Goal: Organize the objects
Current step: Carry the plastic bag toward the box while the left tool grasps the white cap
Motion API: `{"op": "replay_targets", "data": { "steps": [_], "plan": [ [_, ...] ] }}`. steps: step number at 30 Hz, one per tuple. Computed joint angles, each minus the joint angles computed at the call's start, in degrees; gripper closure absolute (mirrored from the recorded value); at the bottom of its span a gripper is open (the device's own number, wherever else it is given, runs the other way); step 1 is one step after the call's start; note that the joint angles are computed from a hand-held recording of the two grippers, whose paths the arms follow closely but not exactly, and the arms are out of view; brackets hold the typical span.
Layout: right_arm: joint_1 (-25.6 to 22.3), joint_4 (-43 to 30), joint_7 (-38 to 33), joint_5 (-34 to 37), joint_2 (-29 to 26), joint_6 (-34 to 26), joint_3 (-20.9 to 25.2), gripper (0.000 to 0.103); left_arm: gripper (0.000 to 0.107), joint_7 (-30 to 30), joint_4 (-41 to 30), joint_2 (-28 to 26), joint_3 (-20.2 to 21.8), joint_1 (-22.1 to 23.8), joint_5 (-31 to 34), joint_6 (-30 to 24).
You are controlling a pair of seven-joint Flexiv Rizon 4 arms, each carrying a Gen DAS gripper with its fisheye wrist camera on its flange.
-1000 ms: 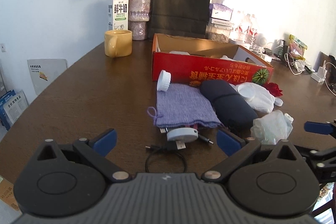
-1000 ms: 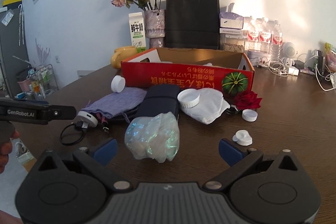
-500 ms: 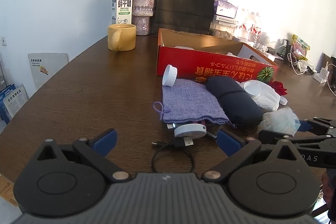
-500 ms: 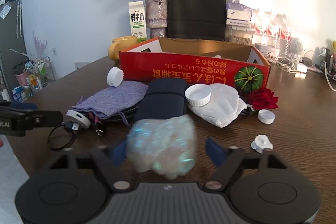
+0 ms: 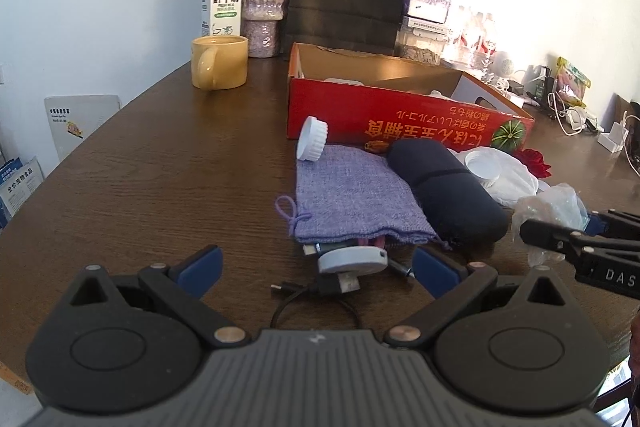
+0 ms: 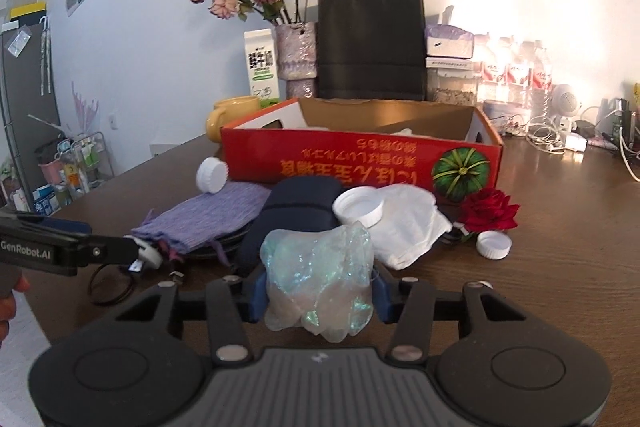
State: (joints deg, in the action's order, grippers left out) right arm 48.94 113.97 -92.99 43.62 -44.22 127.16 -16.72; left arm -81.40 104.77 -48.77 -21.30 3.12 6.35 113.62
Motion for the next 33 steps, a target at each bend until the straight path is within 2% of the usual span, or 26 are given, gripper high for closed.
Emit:
{"op": "replay_targets", "data": {
  "steps": [6, 11, 19, 26, 28, 31, 33],
  "plan": [
    [-0.62, -0.95, -0.63, 0.95, -0.52, 0.19, -1.37, 0.055, 0.004, 0.86, -3.51, -1.13, 0.16, -1.37, -0.73, -0.81],
    [-1.00, -2.22, -2.04, 2.25, -0.77, 0.38, -2.74, 0.055, 0.004, 2.87, -8.75, -2.57, 0.87, -3.30, -2.94, -4.47],
    [-2.18, -5.00, -4.96, 3.61, -0.96, -0.17, -3.76, 0.055, 0.007, 6.59, -19.03, -5.34, 6.99, -10.20, -9.89, -9.10],
    [-2.93, -7.97, -6.60, 4.40, -1.47, -1.66, -4.68, 0.055, 0.030, 8.31, -27.60, -8.34, 14.11, -16.38, -16.24, -16.58],
    [-3.12, -8.58, -6.58, 4.28, -1.61, -2.22, -4.89, 0.055, 0.034, 8.84, -28.88, -8.96, 14.16, -16.52, -16.95, -18.69],
    [-3.31, -8.85, -6.17, 3.63, -1.73, -2.68, -4.98, 0.055, 0.052, 9.50, -30.10, -9.61, 13.86, -16.34, -17.59, -20.89],
    [-3.32, -8.92, -5.78, 3.14, -1.88, -2.97, -5.11, 0.055, 0.056, 9.88, -30.35, -9.77, 13.27, -16.00, -17.87, -21.74]
  ]
}}
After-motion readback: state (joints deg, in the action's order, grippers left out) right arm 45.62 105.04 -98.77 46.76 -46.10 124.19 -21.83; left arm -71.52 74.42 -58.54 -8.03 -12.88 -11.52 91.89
